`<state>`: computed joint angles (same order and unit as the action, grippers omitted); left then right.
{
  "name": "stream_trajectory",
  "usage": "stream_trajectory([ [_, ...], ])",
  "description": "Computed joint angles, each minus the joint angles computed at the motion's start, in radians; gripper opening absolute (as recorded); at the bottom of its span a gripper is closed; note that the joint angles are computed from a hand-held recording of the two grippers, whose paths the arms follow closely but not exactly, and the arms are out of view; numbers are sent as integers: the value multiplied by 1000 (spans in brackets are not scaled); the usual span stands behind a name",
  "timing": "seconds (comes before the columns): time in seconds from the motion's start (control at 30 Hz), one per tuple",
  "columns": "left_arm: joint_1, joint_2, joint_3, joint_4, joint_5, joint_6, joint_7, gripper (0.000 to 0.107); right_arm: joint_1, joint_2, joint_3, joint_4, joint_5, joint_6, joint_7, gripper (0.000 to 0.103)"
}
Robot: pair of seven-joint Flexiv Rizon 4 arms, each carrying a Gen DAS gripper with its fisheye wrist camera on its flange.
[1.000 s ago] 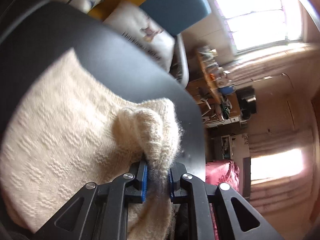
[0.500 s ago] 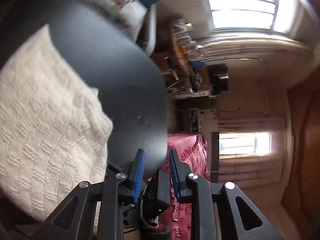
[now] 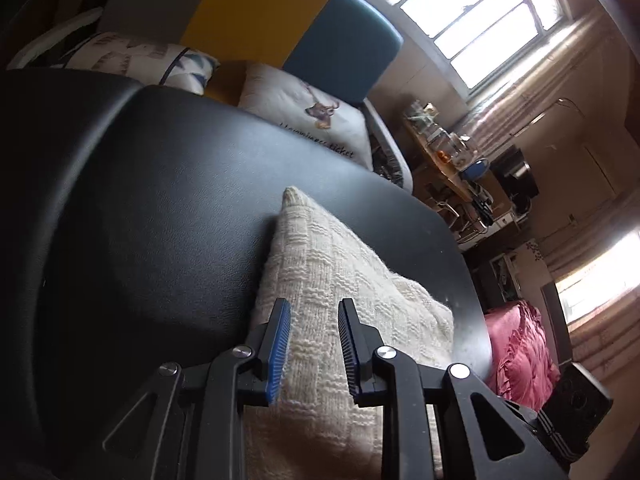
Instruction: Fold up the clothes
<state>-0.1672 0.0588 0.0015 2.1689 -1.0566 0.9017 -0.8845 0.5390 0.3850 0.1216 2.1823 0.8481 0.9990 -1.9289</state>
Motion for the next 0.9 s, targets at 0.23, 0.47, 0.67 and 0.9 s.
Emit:
stream_trajectory([
  [0.23, -27, 0, -8, 40, -81, -101, 208, 23, 32, -130, -116, -93, 433, -214, -171, 103],
  [0.47, -39, 34, -3, 102, -105, -151, 329, 22, -88, -5, 6, 95, 535, -91, -78, 80],
  [0.67, -61, 82, 0, 130, -145, -102, 409, 22, -144, 131, 96, 143, 428, 78, 145, 96],
  [0.9, -70, 144, 26, 188, -223, -111, 469, 22, -267, -24, 272, 108, 198, 412, 455, 101],
])
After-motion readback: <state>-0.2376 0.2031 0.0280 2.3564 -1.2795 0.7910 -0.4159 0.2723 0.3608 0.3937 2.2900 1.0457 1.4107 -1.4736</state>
